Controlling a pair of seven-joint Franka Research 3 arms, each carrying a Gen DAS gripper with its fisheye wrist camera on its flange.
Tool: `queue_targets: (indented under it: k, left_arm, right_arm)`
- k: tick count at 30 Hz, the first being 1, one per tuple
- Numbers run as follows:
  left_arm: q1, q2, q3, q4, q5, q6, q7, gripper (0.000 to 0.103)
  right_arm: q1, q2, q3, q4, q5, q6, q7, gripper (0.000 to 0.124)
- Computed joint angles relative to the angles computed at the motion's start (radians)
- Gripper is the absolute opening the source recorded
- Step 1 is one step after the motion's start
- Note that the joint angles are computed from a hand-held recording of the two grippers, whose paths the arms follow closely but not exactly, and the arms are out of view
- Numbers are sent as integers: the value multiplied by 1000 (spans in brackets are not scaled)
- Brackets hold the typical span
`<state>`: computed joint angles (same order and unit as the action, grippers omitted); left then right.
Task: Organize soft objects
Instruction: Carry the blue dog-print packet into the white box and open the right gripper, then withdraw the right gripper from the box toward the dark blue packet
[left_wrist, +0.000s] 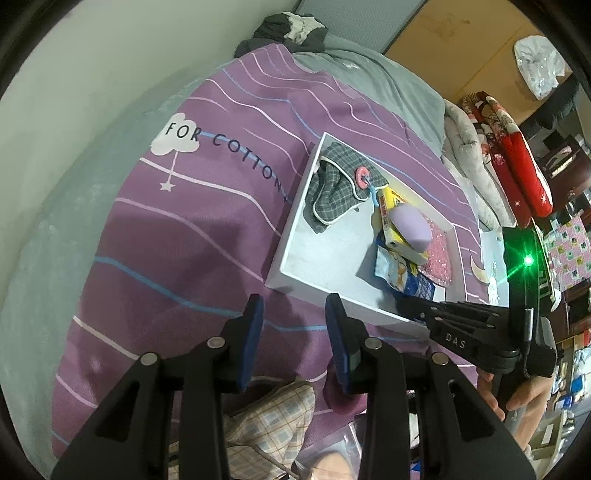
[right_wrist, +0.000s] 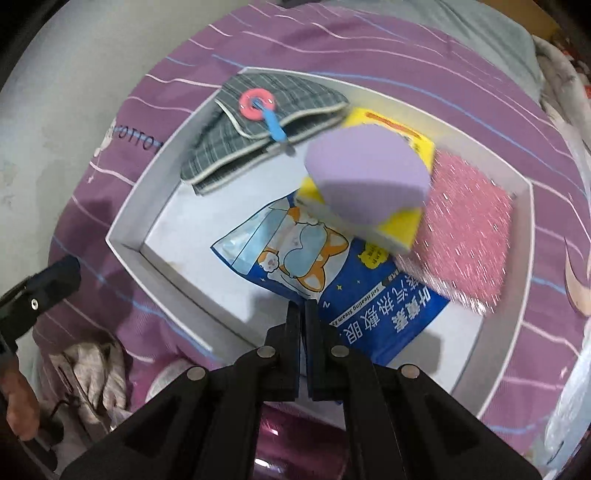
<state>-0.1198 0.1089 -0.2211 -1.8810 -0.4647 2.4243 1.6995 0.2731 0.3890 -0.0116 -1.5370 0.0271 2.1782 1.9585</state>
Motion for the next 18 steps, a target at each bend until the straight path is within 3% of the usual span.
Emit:
queue_targets:
  k: [7,13,18]
  left_arm:
    - [1,-4,1,-4,-4,4,2,36]
    - [0,-6,1,-5,-1,6,3,36]
    - [-6,-7,0,-9,22,7,4,36]
  right_arm:
    - [-1,-56,-7,-76,-18,-1,45,1]
    - [-8,-52,2,-66,-26,-26,2,1]
    - [-6,-97,1,-118,-23,6,22,5]
